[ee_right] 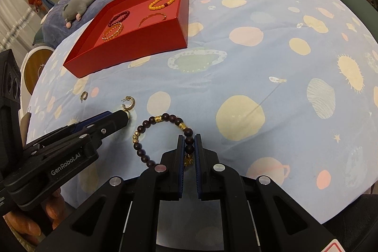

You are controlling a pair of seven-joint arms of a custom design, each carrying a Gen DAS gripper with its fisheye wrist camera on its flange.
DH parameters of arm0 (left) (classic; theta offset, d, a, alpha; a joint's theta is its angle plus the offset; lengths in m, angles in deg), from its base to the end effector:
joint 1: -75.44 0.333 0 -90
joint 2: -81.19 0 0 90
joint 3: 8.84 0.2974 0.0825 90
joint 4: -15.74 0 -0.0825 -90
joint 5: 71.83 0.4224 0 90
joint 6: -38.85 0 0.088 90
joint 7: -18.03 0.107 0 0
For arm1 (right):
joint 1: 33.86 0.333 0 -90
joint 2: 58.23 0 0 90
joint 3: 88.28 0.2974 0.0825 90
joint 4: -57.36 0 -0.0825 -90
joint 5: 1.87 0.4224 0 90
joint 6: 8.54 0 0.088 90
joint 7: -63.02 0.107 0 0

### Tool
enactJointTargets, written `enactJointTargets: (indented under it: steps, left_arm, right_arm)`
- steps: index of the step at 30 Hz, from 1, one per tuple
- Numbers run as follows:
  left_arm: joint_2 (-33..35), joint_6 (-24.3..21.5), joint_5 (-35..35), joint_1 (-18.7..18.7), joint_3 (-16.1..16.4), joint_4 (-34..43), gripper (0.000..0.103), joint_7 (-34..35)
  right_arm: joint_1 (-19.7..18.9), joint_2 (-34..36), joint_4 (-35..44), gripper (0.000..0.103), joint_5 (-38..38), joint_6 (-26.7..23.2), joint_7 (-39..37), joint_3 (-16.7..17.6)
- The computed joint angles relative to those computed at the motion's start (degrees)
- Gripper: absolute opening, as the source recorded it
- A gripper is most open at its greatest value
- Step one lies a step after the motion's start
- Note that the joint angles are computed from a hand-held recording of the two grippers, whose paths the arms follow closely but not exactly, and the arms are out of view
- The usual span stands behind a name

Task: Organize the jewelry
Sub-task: 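Grasp the small gold ring with the left tool while the right tool holds the bracelet, then place the dark bead bracelet and gold ring in the red box, opening both tools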

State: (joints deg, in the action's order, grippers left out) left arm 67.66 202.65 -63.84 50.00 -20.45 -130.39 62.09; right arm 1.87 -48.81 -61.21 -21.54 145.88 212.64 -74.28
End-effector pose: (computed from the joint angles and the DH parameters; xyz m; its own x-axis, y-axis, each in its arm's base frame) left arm 0.4015 -0.3112 0.3672 -0.0394 -0.9658 0.2564 -0.8867 -0.0845 -0.4546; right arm 0.4069 0.4926 0.3632 0.1403 -0.9590 -0.2462 -0.9119 -0.0283 -0.4095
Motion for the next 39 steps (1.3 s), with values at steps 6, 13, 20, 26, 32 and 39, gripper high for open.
enactJointTargets:
  steps: [6, 13, 20, 26, 32, 39]
  left_arm:
    - [-1.6, -0.3, 0.0, 0.2, 0.3, -1.5, 0.011, 1.2]
    - [-5.3, -1.2, 0.6, -0.3, 0.9, -4.8, 0.010, -0.3]
    - [-9.5, -2.4, 0.9, -0.8, 1.8, -7.5, 0.010, -2.1]
    - [-12.7, -3.4, 0.6, -1.6, 3.1, -8.9, 0.010, -2.3]
    - [-15.0, -3.7, 0.6, -1.7, 3.9, -9.4, 0.010, -2.4]
    - [-16.3, -5.2, 0.7, -0.9, 5.2, -8.7, 0.010, -1.2]
  right_arm:
    - [-0.1, 0.9, 0.8, 0.008, 1.0, 0.2, -1.5, 0.4]
    - [0.3, 1.4, 1.6, 0.008, 1.2, -0.1, -2.5, 0.6]
    - [1.1, 1.0, 2.1, 0.008, -0.3, 0.0, -2.0, 0.5]
    - [1.5, 0.3, 3.0, 0.008, -1.7, 0.0, -1.6, 0.3]
    - [1.8, 0.3, 5.2, 0.008, -3.3, -0.7, -1.7, 0.2]
    - [2.0, 2.5, 10.9, 0.008, -4.7, -1.8, -3.6, -0.2]
